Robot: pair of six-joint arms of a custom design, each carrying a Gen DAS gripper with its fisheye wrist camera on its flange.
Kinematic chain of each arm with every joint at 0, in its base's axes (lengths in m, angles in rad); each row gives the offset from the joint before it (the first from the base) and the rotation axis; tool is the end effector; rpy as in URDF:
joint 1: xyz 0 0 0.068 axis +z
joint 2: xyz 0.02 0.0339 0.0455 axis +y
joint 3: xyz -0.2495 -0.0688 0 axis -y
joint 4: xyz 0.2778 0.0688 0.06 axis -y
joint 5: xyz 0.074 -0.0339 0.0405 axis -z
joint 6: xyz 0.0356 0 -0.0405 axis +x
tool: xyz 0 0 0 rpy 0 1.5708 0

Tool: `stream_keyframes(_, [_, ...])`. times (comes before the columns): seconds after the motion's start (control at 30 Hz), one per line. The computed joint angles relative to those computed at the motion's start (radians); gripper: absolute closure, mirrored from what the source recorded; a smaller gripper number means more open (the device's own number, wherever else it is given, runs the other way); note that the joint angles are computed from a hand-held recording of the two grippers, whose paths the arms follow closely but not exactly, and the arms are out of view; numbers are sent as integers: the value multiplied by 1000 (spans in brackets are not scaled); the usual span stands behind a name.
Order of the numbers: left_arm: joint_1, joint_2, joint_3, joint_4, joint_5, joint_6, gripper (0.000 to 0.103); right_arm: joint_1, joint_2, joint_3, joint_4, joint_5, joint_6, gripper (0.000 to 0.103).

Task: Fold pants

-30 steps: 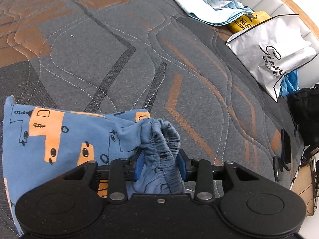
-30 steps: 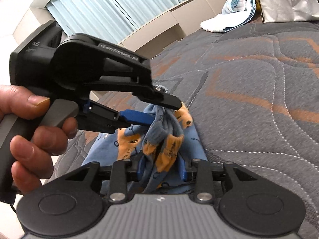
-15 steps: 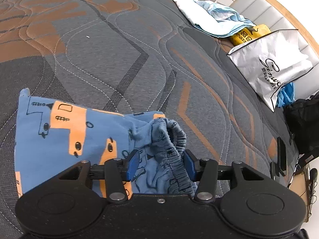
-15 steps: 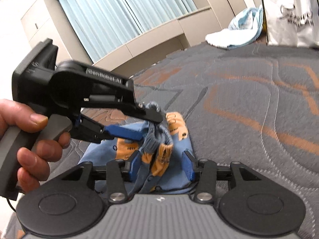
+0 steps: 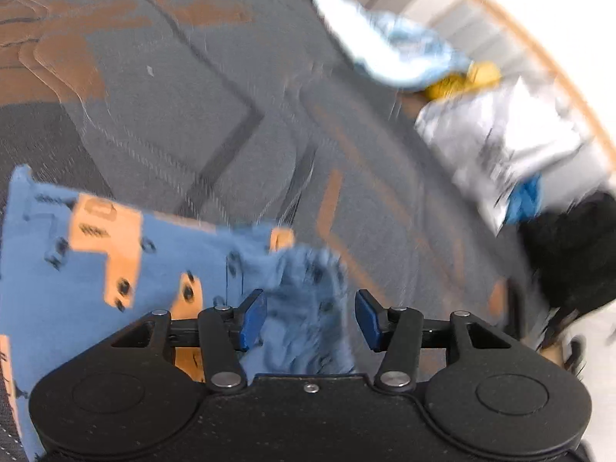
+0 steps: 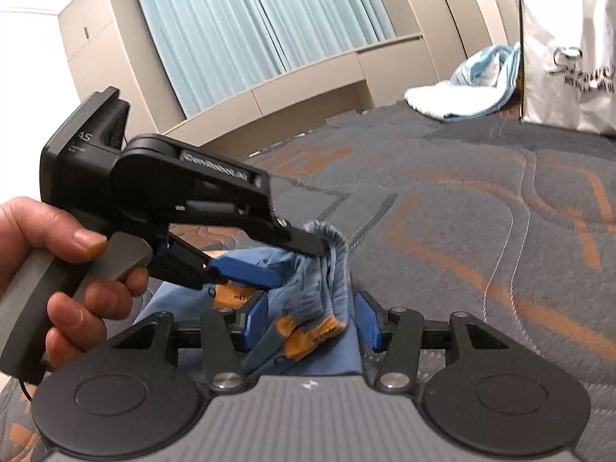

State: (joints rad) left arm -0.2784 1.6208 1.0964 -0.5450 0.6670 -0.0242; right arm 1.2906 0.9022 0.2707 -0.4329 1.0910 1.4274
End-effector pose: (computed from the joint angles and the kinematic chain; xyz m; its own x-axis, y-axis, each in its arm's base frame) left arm 0.3324 -0.1179 0.1861 -0.8550 0.2246 -0.4674 0.4813 0.6793 -0.5540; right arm 0.0770 0.1535 0.1146 -0.3558 0.4155 -0.8371 0.1930 0.9091 0.3692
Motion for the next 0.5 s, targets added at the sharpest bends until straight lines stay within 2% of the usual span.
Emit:
stream_keyframes(0.07, [77, -42, -48, 68, 63, -33, 32, -5, -31, -17, 60, -4, -90, 46])
stream_keyframes(0.13, [142, -43, -59, 75, 31, -10, 31, -44, -144, -94, 220, -62, -286, 44])
stream_keyframes(0.23, [197, 32, -23, 32, -5, 54, 44, -166, -215, -177, 471, -281, -562, 33])
stream_keyframes(0.3, [202, 65, -9, 38, -13, 83, 50, -258, -194, -190, 555, -442, -646, 33])
stream_keyframes(0.33, [204, 76, -6, 58, -4, 81, 53, -299, -168, -187, 571, -499, -651, 33])
stream_keyframes(0.4, [206, 95, -1, 126, -10, 34, 58, -356, -112, -151, 505, -544, -634, 38])
stream_keyframes(0.43, [207, 101, 4, 158, -32, -8, 56, -362, -109, -144, 474, -540, -635, 50])
stream_keyframes(0.5, [224, 93, 4, 203, -48, -78, 53, -344, -180, -151, 405, -518, -625, 53])
